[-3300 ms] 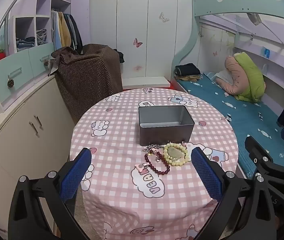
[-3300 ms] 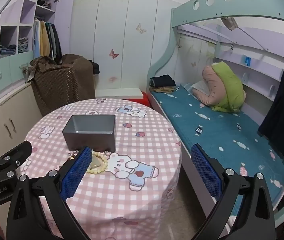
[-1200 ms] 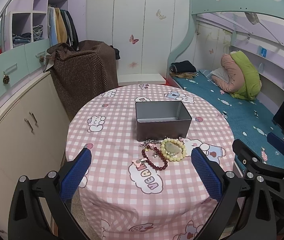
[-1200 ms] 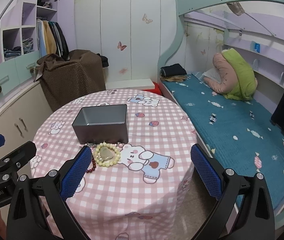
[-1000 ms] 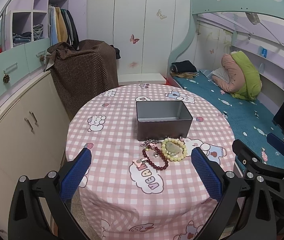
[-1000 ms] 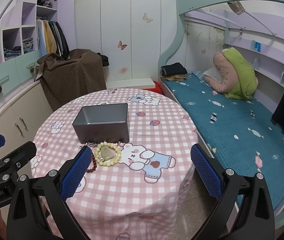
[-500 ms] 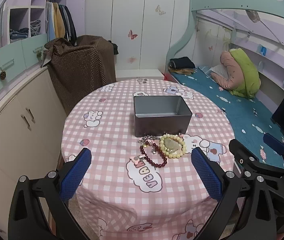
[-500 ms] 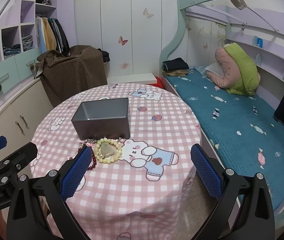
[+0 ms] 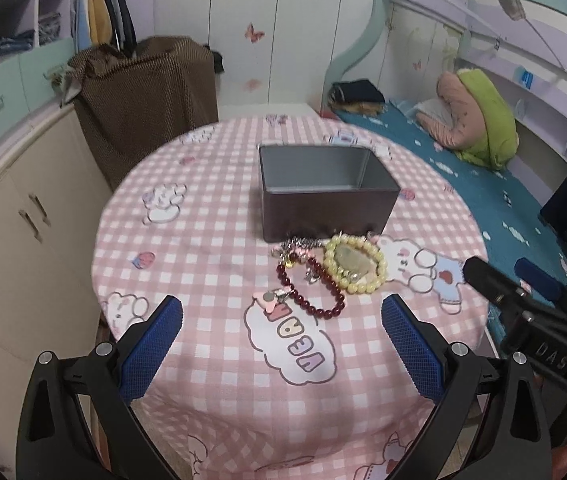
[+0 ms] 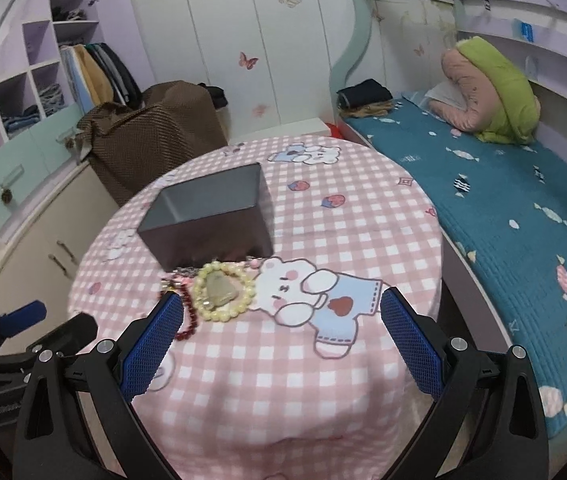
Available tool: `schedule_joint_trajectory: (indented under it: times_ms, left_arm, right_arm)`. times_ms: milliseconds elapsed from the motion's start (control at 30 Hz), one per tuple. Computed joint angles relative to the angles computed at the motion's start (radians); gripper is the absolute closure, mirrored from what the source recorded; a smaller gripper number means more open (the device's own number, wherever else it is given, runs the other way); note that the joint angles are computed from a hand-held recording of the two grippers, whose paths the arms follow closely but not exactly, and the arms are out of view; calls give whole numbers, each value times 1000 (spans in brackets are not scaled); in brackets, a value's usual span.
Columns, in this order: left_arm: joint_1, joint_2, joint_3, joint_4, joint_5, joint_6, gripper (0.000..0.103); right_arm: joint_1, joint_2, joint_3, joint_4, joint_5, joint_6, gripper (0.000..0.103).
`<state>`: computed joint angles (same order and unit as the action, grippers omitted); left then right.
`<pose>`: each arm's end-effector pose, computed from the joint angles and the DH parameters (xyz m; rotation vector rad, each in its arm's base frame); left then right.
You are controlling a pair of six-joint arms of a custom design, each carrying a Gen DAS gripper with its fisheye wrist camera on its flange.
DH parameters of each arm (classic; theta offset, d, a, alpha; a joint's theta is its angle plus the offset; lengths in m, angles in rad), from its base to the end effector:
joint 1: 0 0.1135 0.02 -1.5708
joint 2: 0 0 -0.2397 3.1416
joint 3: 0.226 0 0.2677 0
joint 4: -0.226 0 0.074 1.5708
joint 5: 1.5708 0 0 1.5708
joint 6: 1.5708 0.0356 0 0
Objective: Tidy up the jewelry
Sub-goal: 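Grasp the dark red bead bracelet with the left gripper while the right grasps the yellow bead bracelet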
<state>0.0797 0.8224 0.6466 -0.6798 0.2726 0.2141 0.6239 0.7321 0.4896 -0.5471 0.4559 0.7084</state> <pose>0.1954 0.0060 0.2208 0.2828 2.3769 -0.1936 0.1585 0.0948 0.1941 0.3107 2.2459 0.1626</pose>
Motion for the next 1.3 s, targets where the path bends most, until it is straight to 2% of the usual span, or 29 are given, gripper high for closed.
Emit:
schedule_joint_trajectory:
  times_ms: [133, 300, 433, 667, 700, 767, 900, 1033, 1100, 1133, 1167, 1200, 1233, 1267, 1300]
  left_arm:
    - [17, 124, 7, 79, 8, -8, 7]
    - [-2, 267, 34, 184, -48, -23, 7]
    - [-4, 391, 80, 243, -47, -27, 7]
    - [-47, 530, 128, 307, -128, -11, 19]
    - [-51, 546, 136, 308, -135, -10, 22]
    - [-55, 575, 147, 311, -144, -2, 27]
    - [-47, 613, 165, 303, -113, 29, 33]
    - [-48, 619, 167, 311, -94, 72, 41]
    - [-42, 622, 174, 298, -68, 109, 51]
    - [-42, 620, 173, 296, -56, 128, 55]
    - [-40, 613, 168, 292, -31, 167, 67]
    - [-35, 607, 164, 286, -4, 191, 83]
    - [-32, 606, 166, 277, 12, 200, 92]
    - [-29, 609, 171, 266, 30, 211, 96]
    - [-21, 614, 177, 251, 58, 226, 97]
  right_arm:
    - [-50, 122, 7, 88, -18, -43, 7]
    - [-99, 281, 32, 194, -72, -112, 7]
    - [-116, 403, 78, 252, -78, -156, 7]
    - [-142, 575, 161, 297, -75, -224, 9]
    - [-145, 594, 171, 304, -78, -236, 12]
    - [-157, 632, 194, 302, -102, -250, 33]
    - [-178, 719, 243, 305, -154, -293, 36]
    - [-164, 728, 230, 353, -132, -354, 36]
    - [-183, 710, 197, 393, -166, -359, 38]
    - [-198, 691, 167, 432, -209, -377, 48]
    - [-206, 679, 155, 445, -244, -388, 59]
    - [-203, 670, 148, 449, -253, -398, 64]
    - [-197, 667, 146, 451, -259, -406, 78]
    - [-186, 668, 147, 454, -267, -418, 86]
    - [-175, 673, 151, 456, -261, -426, 89]
